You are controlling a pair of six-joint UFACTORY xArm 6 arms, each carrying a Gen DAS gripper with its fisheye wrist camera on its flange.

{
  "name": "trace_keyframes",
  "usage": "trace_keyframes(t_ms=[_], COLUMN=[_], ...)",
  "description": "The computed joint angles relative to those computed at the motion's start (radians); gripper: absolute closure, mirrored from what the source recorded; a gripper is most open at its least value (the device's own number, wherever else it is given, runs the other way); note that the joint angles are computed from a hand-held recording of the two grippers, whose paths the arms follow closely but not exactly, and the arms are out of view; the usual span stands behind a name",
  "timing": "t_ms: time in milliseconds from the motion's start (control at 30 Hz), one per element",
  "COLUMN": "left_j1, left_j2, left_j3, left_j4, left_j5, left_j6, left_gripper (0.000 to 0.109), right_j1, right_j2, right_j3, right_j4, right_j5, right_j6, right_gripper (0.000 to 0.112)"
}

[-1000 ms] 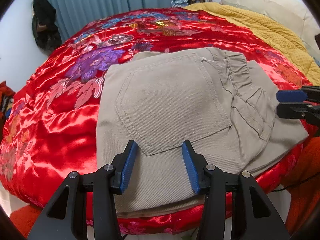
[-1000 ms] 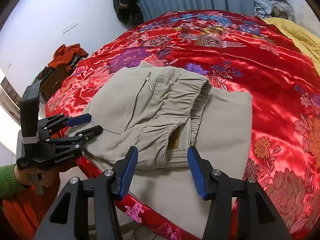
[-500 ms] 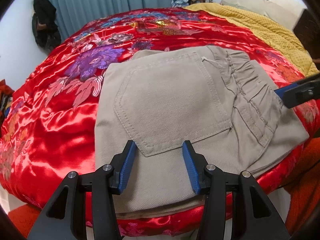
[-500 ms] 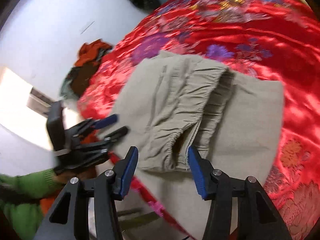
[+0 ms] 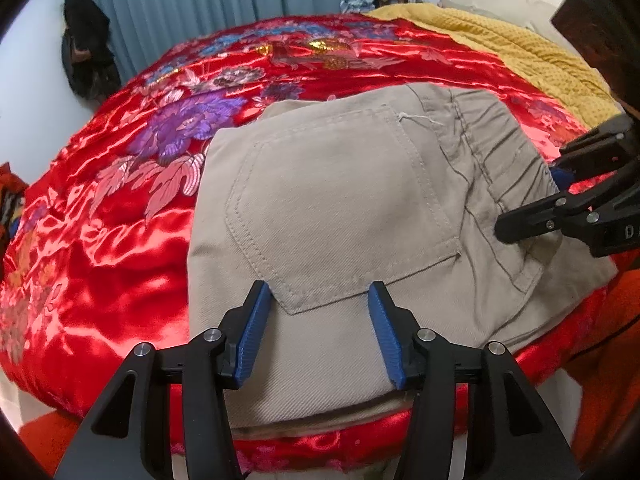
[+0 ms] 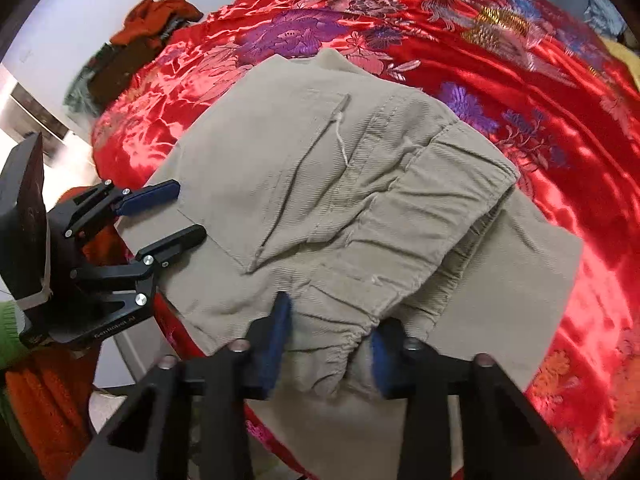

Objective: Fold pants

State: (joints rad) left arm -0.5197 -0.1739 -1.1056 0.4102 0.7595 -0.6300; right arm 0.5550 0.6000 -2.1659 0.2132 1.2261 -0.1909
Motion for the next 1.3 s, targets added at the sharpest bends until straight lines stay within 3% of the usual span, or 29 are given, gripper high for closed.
trace_keyframes(t_ms=[67, 200, 467, 767, 833, 933, 1100, 1200, 1300], left_j1=[0.026, 0.097, 0.198, 0.087, 0.044, -0.009, -0.002, 0.019, 0.012], left_j2=[-0.055, -0.156, -0.253, -0.175, -0.120, -0.023, -0.040, -0.057, -0.053], left_j3=[0.001, 0.026, 0.127, 0.068, 0.026, -0.026, 0.019, 0.035, 0.036], left_j4=[-0.047, -0.046, -0.093, -0.015, 0.045, 0.114, 0.135, 0.092, 0.096], left_j5=[-0.009, -0.059, -0.061, -0.058, -0.007, 0.124, 0.100, 0.076, 0.072], left_j6=[-0.008, -0.063, -0.124, -0.071, -0.043, -0.012, -0.018, -0.001, -0.023], left_gripper=[0.055, 0.043, 0.044, 0.045, 0.046, 0.057, 0.059, 0.059, 0.059], right_j1=[0.000, -0.028, -0.066, -0.144, -0.148, -0.160, -0.167, -0.171, -0.159], right_j2=[-0.036, -0.136, -0.266, -0.324, -0.321, -0.332, -0.368, -0.408, -0.463], right_j3=[0.042, 0.147, 0.219, 0.468, 0.513, 0.579, 0.646, 0.656, 0.688], right_j4=[0.007, 0.116, 0.128, 0.171, 0.182, 0.238, 0.321, 0.263, 0.089], right_j5=[-0.033, -0.126, -0.161, -0.174, -0.207, -0.283, -0.341, -0.335, -0.397], right_j6=[0.017, 0.035, 0.037, 0.087, 0.088, 0.063, 0.021, 0.065, 0.140], right_gripper=[0.091, 0.094, 0.095, 0.094, 0.094, 0.093, 0.086, 0.074, 0.073])
